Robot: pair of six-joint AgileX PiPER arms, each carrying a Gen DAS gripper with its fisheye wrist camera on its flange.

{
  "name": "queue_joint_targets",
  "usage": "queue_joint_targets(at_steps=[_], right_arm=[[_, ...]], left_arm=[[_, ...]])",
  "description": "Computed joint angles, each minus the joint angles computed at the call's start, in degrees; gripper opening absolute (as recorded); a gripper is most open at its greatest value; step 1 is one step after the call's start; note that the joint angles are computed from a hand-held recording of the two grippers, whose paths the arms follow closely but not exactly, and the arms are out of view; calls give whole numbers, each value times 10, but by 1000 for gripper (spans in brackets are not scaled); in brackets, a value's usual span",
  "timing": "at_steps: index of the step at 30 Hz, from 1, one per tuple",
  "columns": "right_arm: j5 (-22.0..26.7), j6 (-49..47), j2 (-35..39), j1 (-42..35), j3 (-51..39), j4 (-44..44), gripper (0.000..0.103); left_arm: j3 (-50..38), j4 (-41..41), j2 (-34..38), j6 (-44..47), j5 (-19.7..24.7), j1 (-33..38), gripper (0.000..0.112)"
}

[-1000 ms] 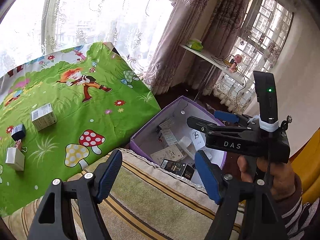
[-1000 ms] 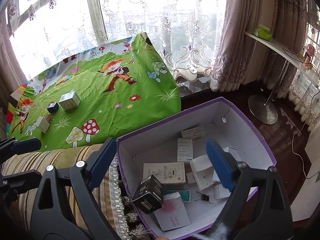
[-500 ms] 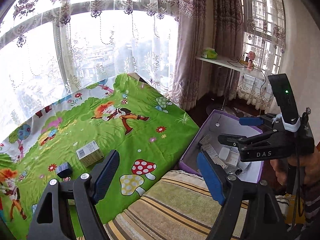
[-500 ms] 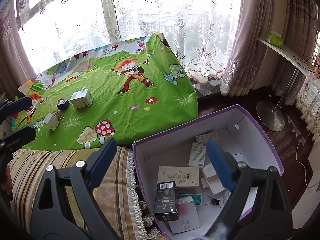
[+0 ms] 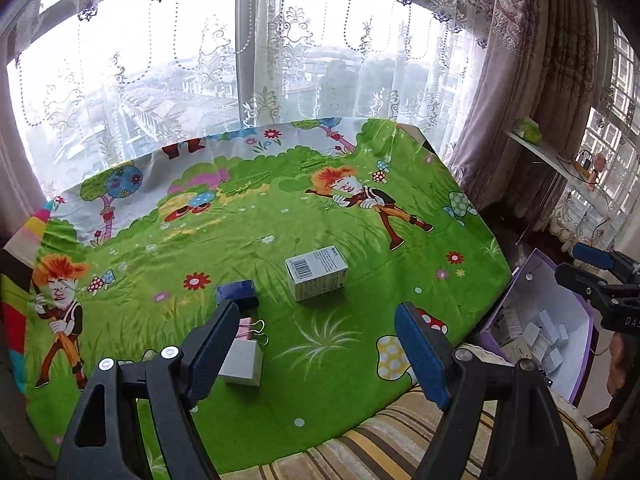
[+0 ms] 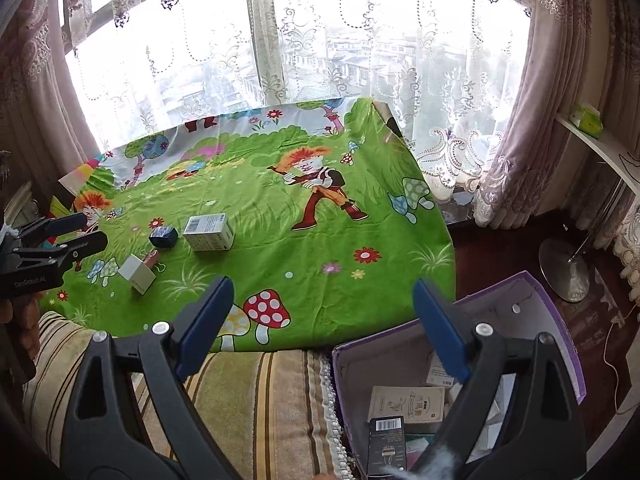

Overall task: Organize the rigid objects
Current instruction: 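Move both open tools back over the remaining items on the sheet, then grasp the dark blue box with the left tool while the right tool grasps the white barcode box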

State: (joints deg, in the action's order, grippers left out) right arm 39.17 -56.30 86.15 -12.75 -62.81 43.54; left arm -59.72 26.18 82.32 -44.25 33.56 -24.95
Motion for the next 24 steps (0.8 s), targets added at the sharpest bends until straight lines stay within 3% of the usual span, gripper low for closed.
queue_joint_targets(at_steps=[5,10,20,24], right_arm=[[-20,91,44,71,-56,-48,94],[-40,203,109,161,-137,-129,95],[-47,371,254,283,-269,-261,95],[-57,408,284,297,-277,-287,95]], left_arm=[[-5,-160,30,123,-25,117,81],[-62,-275,103,218,-5,201,81],[-191,-358,273,284,45,237,81],[-238,-313,324,255,72,219,80]])
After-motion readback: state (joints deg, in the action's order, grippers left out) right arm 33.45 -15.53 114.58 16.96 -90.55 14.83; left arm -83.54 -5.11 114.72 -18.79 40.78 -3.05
